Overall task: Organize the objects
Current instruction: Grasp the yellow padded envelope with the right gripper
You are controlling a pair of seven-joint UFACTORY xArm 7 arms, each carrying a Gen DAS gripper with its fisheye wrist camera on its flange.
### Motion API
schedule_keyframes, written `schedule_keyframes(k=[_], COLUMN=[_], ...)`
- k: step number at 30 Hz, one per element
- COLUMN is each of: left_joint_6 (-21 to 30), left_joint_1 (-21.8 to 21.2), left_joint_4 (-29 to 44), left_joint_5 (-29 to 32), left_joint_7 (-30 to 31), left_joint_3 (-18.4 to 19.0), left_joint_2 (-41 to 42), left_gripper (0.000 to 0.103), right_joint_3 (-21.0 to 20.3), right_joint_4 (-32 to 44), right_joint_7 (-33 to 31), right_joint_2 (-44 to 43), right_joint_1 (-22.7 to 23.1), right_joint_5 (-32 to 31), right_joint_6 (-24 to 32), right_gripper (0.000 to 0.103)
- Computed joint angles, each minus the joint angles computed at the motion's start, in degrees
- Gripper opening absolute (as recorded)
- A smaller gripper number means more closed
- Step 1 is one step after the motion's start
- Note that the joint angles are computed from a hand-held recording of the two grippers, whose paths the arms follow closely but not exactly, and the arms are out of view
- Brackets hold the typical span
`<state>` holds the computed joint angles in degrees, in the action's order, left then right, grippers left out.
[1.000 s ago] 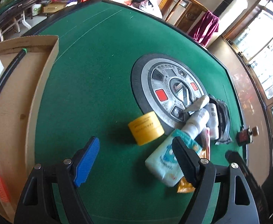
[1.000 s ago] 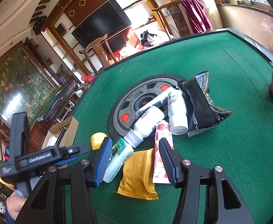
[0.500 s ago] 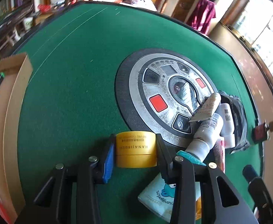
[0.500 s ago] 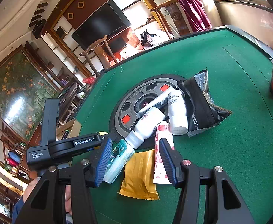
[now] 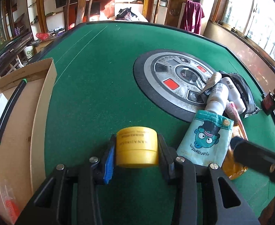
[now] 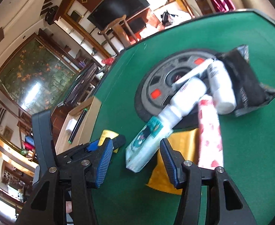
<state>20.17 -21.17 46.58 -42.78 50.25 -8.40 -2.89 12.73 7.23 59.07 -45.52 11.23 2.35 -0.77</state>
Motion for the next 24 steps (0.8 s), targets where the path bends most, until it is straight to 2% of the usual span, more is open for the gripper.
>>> schedule_keyframes(k=[1,2,4,6,7,11,13,14,16,20,23,24], left_joint_6=[-0.6,-0.6,0.0,0.7,1.0,0.1,-0.9,-1.0,-0.9,-2.0,-2.1,-1.9], left_joint_1=[-0.2,-0.1,-0.1,0.0,0.1,0.1,-0.2,-0.2,-0.3,-0.6,-0.8,-0.8], left_joint_4=[-0.1,-0.3,0.1,0.6,0.9,0.6,0.0,-0.1,-0.2,-0.6,-0.7,-0.6], left_joint_5=[-0.8,-1.0,-2.0,-3.3,-4.1,-3.9,-3.5,-3.3,-3.2,-2.0,-2.0,-2.2], left_joint_7=[1.1,1.5,2.3,3.4,3.9,4.3,4.2,4.1,4.2,3.6,3.8,4.0], left_joint_3=[0.0,0.0,0.2,0.2,0.3,-0.2,-0.5,-0.5,-0.4,-0.5,-0.3,-0.2], left_joint_2=[0.1,-0.1,0.1,0.4,0.6,0.4,0.2,0.1,0.0,-0.1,-0.1,-0.1], left_gripper=[0.039,0.039,0.039,0.039,0.039,0.039,0.039,0.039,0.039,0.039,0.039,0.039], right_joint_3=[-2.5,-3.1,0.5,4.7,5.6,6.1,8.9,8.6,6.5,6.6,6.6,7.1], right_joint_4=[0.2,0.4,0.9,1.6,1.5,-0.6,2.1,3.1,3.1,5.4,7.4,7.8], right_joint_7=[-0.9,-1.1,0.3,3.1,4.5,6.4,7.1,6.3,4.7,0.6,-4.1,-4.9], right_joint_2=[2.0,2.5,-0.1,-5.1,-7.5,-16.1,-17.8,-17.1,-15.8,-13.2,-9.2,-8.8], right_joint_1=[2.4,3.1,-0.2,-4.3,-5.2,-5.5,-7.7,-7.7,-6.3,-5.8,-5.3,-5.5], right_joint_5=[0.3,0.6,0.3,-1.2,-2.1,-5.3,-8.5,-9.8,-10.9,-15.0,-18.2,-19.2], right_joint_6=[-1.7,-1.1,5.0,13.6,16.4,19.2,27.9,30.7,31.9,37.6,38.8,40.6], right_gripper=[0.057,0.057,0.05,0.051,0.052,0.053,0.053,0.054,0.054,0.054,0.065,0.065])
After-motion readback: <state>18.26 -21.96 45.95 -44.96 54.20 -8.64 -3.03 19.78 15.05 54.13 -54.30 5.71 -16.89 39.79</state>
